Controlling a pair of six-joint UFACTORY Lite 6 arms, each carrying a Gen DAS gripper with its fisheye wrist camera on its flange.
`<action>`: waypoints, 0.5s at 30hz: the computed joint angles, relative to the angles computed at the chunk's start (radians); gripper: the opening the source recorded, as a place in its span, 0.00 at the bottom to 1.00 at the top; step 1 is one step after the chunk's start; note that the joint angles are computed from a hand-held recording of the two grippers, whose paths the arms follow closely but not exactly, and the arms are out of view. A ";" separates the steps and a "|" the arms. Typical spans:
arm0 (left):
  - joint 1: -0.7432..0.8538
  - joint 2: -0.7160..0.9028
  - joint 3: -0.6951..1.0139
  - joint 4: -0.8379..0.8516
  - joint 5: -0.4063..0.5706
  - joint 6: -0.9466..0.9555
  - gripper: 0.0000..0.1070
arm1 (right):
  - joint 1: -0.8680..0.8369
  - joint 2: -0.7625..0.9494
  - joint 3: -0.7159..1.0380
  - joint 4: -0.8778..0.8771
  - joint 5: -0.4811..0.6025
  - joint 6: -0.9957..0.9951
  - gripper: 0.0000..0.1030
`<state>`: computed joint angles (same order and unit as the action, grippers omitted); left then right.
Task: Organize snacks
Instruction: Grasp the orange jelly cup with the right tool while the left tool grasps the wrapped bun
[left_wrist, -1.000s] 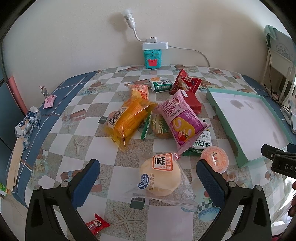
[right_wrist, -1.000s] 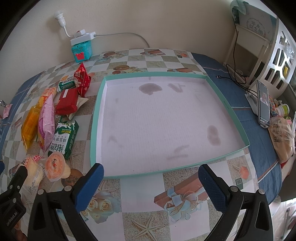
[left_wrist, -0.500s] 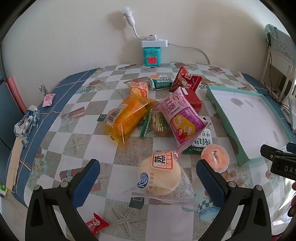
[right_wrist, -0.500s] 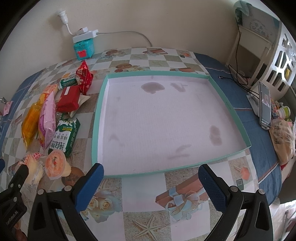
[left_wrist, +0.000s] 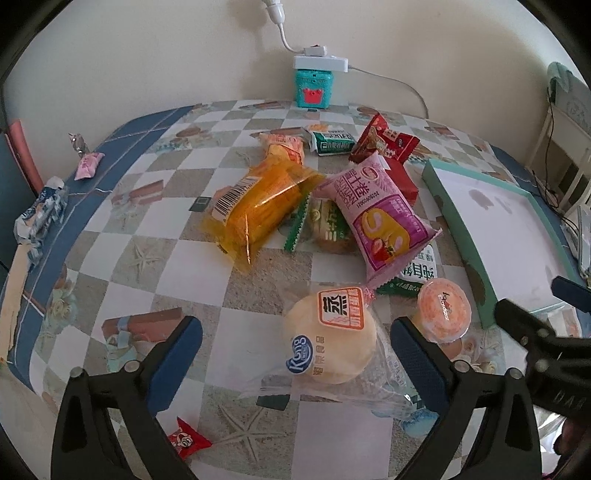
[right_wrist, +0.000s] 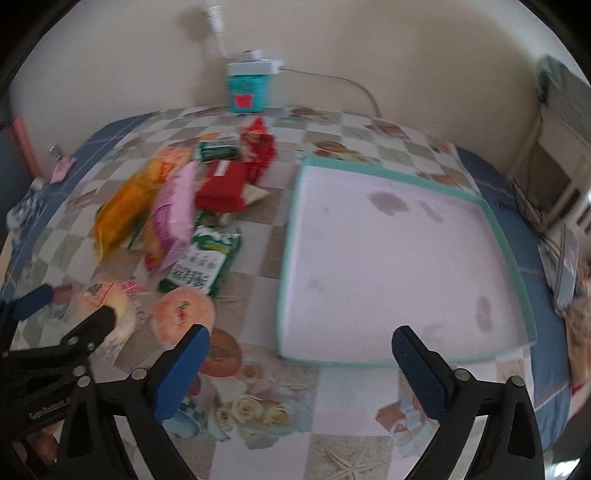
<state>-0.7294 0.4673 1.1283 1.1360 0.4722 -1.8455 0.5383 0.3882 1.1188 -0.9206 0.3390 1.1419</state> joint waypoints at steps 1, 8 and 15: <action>0.005 -0.002 -0.004 0.006 -0.015 -0.004 0.79 | 0.010 0.006 0.004 -0.005 0.000 -0.003 0.94; 0.032 -0.010 -0.020 0.018 -0.082 -0.007 0.53 | 0.025 0.049 0.036 0.061 -0.031 -0.107 0.88; 0.069 -0.041 -0.068 0.083 -0.134 -0.089 0.49 | 0.044 0.129 0.107 0.282 -0.088 -0.363 0.80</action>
<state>-0.6609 0.4262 1.0600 1.2185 0.3380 -1.9342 0.5824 0.5170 1.2258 -0.6384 0.2512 0.7786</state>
